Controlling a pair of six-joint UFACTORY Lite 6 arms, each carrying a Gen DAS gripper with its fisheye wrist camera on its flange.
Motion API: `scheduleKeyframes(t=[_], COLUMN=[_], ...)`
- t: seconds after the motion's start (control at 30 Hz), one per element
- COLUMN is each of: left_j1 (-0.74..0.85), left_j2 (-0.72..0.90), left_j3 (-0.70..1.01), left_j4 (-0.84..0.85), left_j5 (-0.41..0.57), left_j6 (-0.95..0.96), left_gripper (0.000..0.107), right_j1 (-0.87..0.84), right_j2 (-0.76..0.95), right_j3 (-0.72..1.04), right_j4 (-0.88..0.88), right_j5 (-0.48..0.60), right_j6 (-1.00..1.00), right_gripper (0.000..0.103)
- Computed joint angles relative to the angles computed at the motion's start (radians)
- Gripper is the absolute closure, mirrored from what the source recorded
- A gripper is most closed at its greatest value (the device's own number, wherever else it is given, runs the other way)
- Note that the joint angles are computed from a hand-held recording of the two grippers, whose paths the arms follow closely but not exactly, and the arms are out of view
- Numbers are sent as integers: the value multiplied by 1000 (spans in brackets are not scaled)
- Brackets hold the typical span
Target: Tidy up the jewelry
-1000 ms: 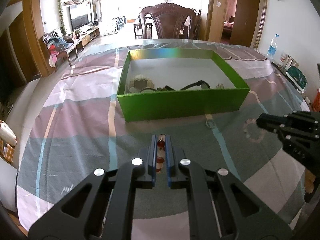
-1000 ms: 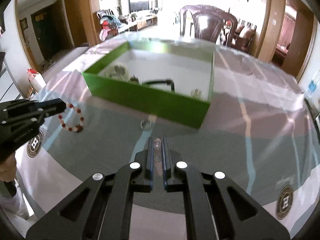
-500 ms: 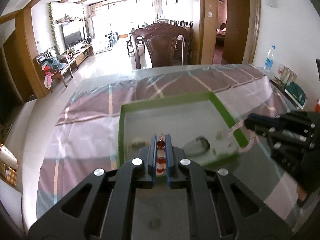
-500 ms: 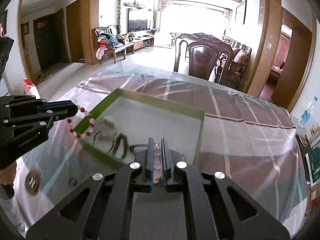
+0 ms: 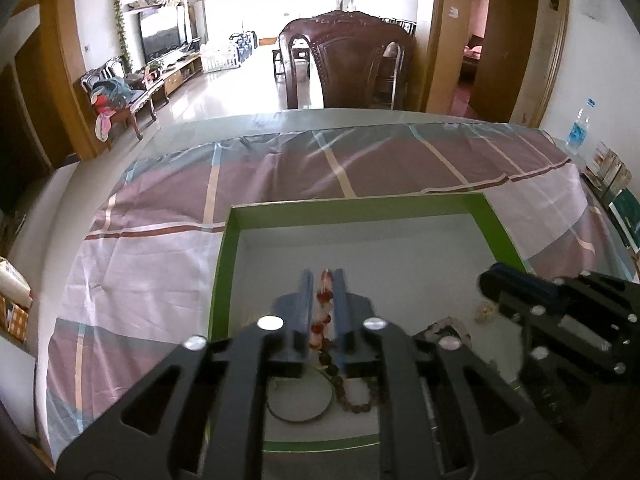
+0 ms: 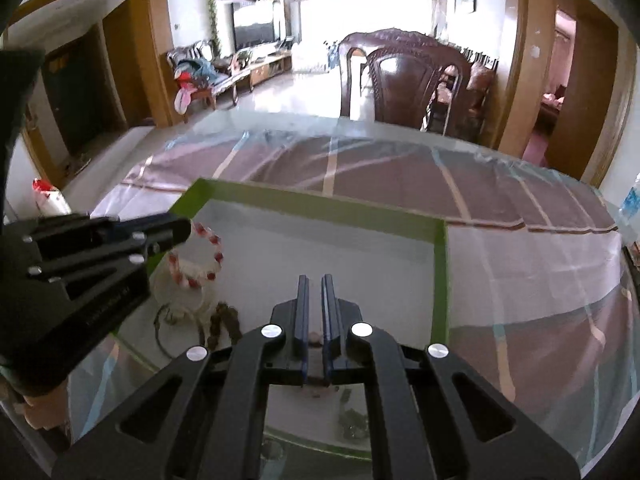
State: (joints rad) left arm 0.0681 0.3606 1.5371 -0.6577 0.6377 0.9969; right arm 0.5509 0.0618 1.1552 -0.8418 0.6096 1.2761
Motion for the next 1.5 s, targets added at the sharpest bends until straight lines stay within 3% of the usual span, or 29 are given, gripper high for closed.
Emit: scheduleKeyframes(t=[0.03, 0.13, 0.23, 0.27, 0.3, 0.37, 0.5, 0.7, 0.73, 0.83, 1.03, 1.13, 1.27, 1.5], left_j1=[8, 55, 160, 211, 248, 321, 444, 532, 540, 559, 590, 561, 493, 443], left_j2=[-11, -112, -242, -305, -354, -418, -500, -484, -471, -445, -450, -476, -526, -542], left_j3=[-14, -151, -313, -394, -457, -548, -698, -763, -764, -769, -801, -834, -905, -955], left_j4=[-13, -42, -55, -69, -86, -137, -158, -160, -161, -161, -163, -167, -213, -284], left_j5=[1, -44, -19, -12, -12, 10, 80, 120, 118, 114, 130, 96, -47, -114], left_j6=[19, 127, 234, 295, 350, 465, 588, 639, 645, 656, 687, 674, 648, 690], left_gripper=[70, 70, 69, 67, 65, 62, 62, 55, 55, 55, 56, 57, 58, 58], right_j1=[4, 57, 112, 150, 190, 232, 220, 228, 221, 236, 311, 385, 451, 477], right_j2=[-21, -152, -325, -354, -358, -320, -175, -26, -13, 14, -29, -73, -134, -196], right_j3=[-18, -135, -310, -359, -392, -421, -403, -346, -343, -330, -344, -389, -443, -482], right_j4=[14, 78, 241, 247, 211, 146, 132, -6, 8, 1, 131, 103, 65, 74], right_j5=[-4, -7, -94, -97, -85, -75, -143, -154, -172, -162, -109, -60, -1, 21], right_j6=[-12, -57, -170, -156, -101, -5, 34, 167, 152, 151, 64, 145, 236, 301], right_gripper=[93, 92, 89, 79, 60, 51, 51, 53, 56, 80, 82, 82, 82, 82])
